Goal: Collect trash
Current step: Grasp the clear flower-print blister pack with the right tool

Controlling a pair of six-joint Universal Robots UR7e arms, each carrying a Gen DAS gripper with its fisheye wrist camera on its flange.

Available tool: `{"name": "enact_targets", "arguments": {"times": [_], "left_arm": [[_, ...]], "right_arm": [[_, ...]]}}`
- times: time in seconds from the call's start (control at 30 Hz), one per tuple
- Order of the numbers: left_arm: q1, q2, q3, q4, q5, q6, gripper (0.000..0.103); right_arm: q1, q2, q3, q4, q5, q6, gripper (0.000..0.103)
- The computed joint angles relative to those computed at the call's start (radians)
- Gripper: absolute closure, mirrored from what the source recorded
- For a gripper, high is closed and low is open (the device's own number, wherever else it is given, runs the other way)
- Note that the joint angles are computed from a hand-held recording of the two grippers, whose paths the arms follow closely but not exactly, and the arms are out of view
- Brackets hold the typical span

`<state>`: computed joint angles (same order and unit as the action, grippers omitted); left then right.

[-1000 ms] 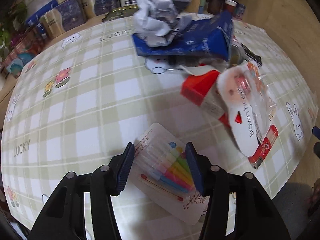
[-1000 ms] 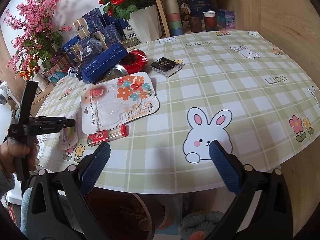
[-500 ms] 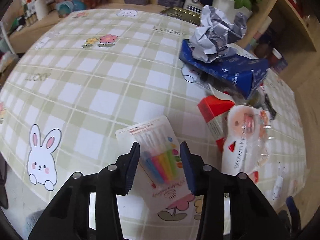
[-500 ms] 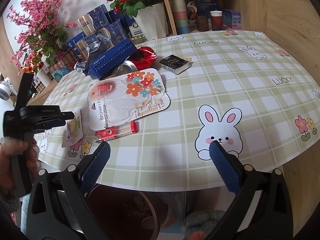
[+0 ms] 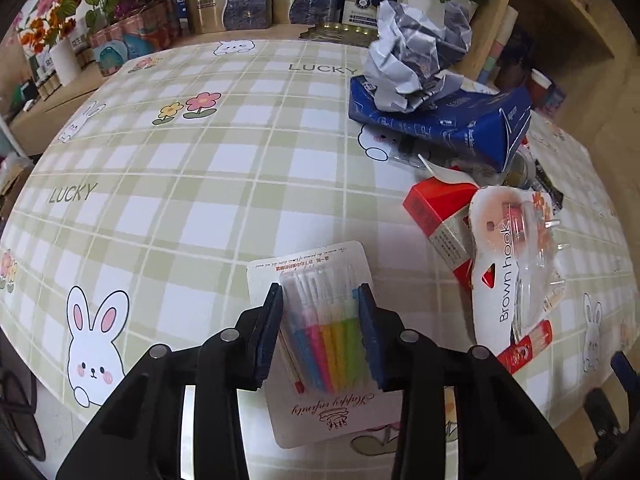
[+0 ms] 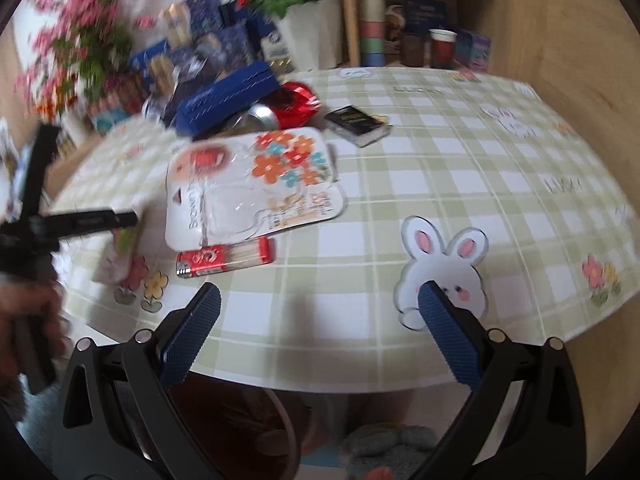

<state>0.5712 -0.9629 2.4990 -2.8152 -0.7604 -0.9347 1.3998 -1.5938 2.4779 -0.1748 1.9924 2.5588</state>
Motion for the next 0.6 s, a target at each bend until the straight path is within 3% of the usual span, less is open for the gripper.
{"name": "enact_targets", "arguments": {"times": [0.17,0.33,0.47,0.53,0.6], "left_arm": [[0.001,-0.103,0.073,-0.078,0.000,0.041,0.066],[-0.009,-0.200,0.130,-0.109,-0.015,0.039,0.066],[-0.035,-0.262,0.179,-0.120,-0.032,0.017,0.066],[-0.050,-0.281,0.202,-0.129,-0.038,0.005,0.066],[-0.065,-0.284,0.222,-0.142,-0.041,-0.007,0.066]], "right_arm": [[0.202,0.228,-0.089,-0.122,0.177,-0.004,0.005],[0.342,0.506,-0.247,-0.181,0.349,-0.066,0.006],[0.397,0.675,-0.367,-0.232,0.554,-0.168,0.006],[0.404,0.690,-0.392,-0.243,0.586,-0.172,0.006],[0.405,0.700,-0.426,-0.178,0.591,-0.131,0.006]]}}
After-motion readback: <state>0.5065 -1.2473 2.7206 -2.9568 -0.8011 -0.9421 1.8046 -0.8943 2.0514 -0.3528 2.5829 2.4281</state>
